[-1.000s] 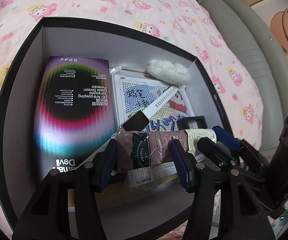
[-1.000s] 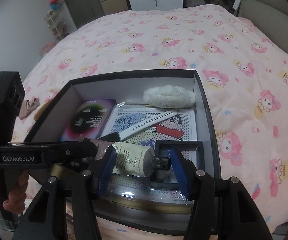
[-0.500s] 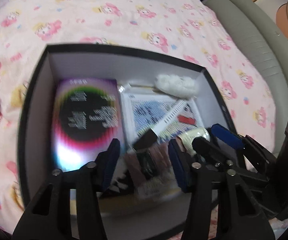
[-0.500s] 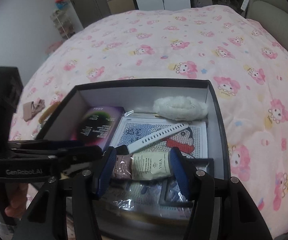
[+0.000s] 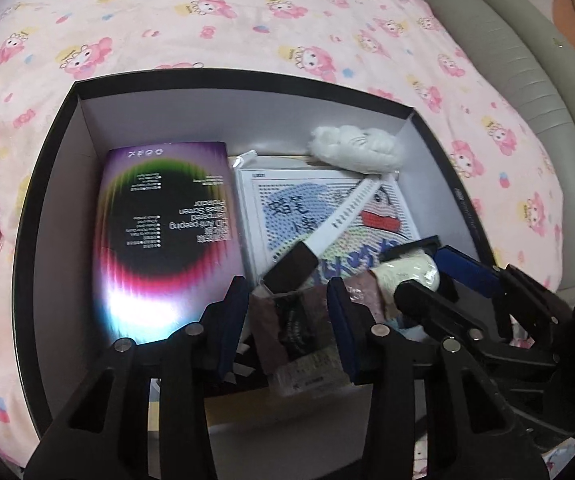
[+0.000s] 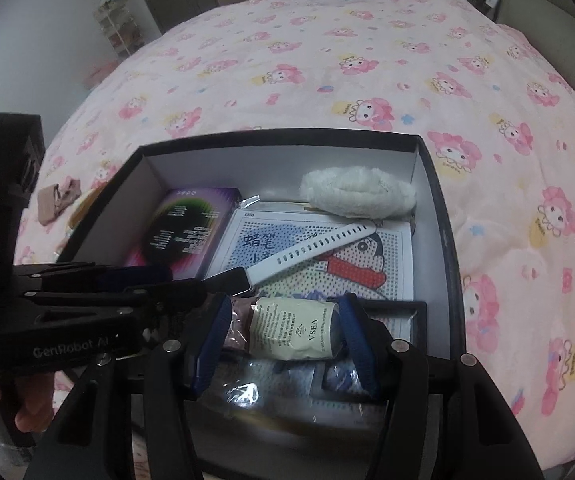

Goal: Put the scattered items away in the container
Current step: 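Lower the brown tube with the left tool while the right tool lowers the lotion bottle into the box, then open both tools and withdraw them from the box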

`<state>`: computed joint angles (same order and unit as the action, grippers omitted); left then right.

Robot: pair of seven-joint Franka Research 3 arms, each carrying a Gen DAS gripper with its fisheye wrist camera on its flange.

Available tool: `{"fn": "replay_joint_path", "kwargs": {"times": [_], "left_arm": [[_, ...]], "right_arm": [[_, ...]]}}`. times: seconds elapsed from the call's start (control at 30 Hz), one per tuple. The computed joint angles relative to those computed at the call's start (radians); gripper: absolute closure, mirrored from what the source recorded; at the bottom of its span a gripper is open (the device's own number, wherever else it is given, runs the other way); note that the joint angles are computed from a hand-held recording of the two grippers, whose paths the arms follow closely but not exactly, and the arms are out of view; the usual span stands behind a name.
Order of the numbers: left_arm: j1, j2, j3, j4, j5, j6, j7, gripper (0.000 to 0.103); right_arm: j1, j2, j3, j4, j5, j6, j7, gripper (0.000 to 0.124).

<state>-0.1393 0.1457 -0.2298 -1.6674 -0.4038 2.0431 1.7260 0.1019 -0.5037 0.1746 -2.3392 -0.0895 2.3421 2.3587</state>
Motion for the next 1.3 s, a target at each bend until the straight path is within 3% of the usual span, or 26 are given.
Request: {"fn": "replay_joint_path", "kwargs": {"times": [0.13,0.37,0.53,0.67,0.87,0.93,1.3], "left_arm": [[0.006,0.005,-0.007,0.011,-0.062,-0.032,0.057,0.062],[-0.021,0.062,-0.013,0.092,0.05,-0.082,-0.019,0.063],[-0.015,0.054,-0.018,0.084,0.046,-0.053,-0.037,0.063],[0.002,0.007,-0.014,0.033,-0.016,-0.03,-0.006,0.063],[0.006,-0.006,-0.002,0.015,-0.041,-0.031,0.007,0.063],[0.013,-0.024,-0.002,-0.009,-0.092,-0.015,0.04,0.056],[0.007,-0.14,0.034,-0.099,-0.21,0.042,0.156,0.055]], "right_arm": [[-0.016,-0.045,0.022,-0.028,-0.019,0.025,0.056,0.071],[-0.018,-0.003,0.025,0.009,-0.038,-0.035,0.05,0.071],[-0.021,-0.037,0.029,-0.015,-0.052,-0.017,0.098,0.071],[0.019,-0.061,-0.005,-0.042,0.006,0.006,0.043,0.07],[-0.013,-0.038,0.027,-0.023,-0.016,-0.015,0.064,0.071],[-0.011,-0.045,0.022,-0.031,-0.006,0.01,0.084,0.071],[-0.048,-0.086,0.08,0.002,-0.086,0.002,0.201,0.068]]}}
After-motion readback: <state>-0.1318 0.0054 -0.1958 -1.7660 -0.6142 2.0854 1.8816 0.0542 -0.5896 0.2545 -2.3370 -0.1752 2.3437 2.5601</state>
